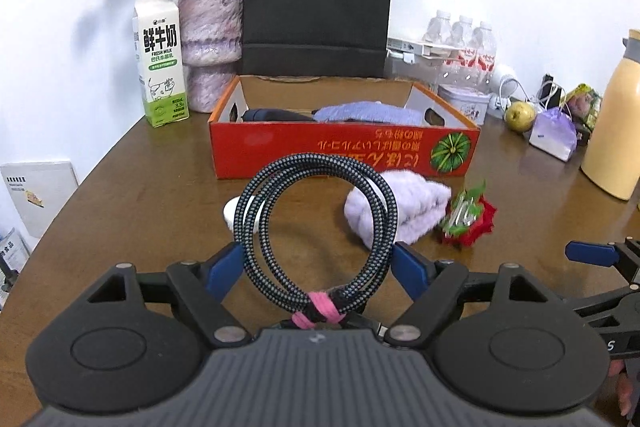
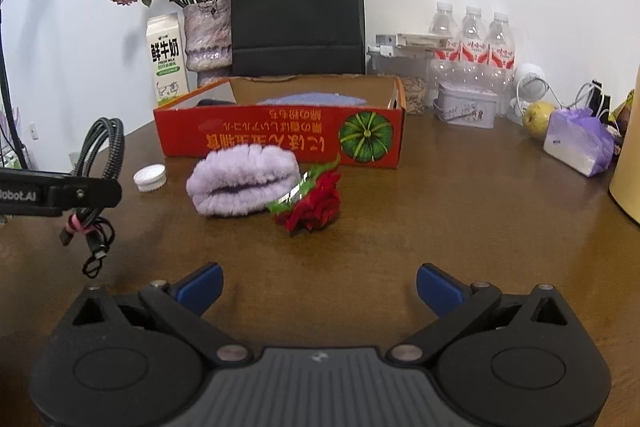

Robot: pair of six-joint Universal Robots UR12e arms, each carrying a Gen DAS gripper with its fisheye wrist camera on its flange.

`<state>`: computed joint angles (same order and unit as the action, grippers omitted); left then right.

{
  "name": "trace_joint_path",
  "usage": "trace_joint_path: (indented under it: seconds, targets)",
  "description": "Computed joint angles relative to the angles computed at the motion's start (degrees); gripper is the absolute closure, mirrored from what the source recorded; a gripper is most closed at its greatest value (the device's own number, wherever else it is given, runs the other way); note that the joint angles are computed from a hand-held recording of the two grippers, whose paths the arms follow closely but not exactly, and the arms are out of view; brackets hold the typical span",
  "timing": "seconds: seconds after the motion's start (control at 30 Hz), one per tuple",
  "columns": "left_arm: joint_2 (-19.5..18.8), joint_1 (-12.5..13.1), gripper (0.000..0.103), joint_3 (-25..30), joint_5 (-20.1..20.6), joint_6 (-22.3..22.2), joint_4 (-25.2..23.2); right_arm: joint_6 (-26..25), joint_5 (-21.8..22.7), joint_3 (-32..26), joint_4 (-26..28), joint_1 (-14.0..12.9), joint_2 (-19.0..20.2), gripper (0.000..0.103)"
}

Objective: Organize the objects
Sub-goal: 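Close the right tool on the red rose ornament while the left tool holds the cable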

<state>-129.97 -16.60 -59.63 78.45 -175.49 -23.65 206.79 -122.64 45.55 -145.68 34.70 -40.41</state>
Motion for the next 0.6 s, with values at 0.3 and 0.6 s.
trace_joint_path:
  seconds: [0.3, 0.6]
  targets:
    - [-3.7, -0.2, 0.022, 5.9, 0.9, -3.9, -0.8, -4.5, -1.4, -9.3, 2.0, -1.0, 5.2, 0.002]
    - [-4.8, 0.2, 0.022, 7.5, 0.6, -5.3, -1.6, -6.7, 0.1, -16.4, 5.4, -2.0, 9.1, 0.02]
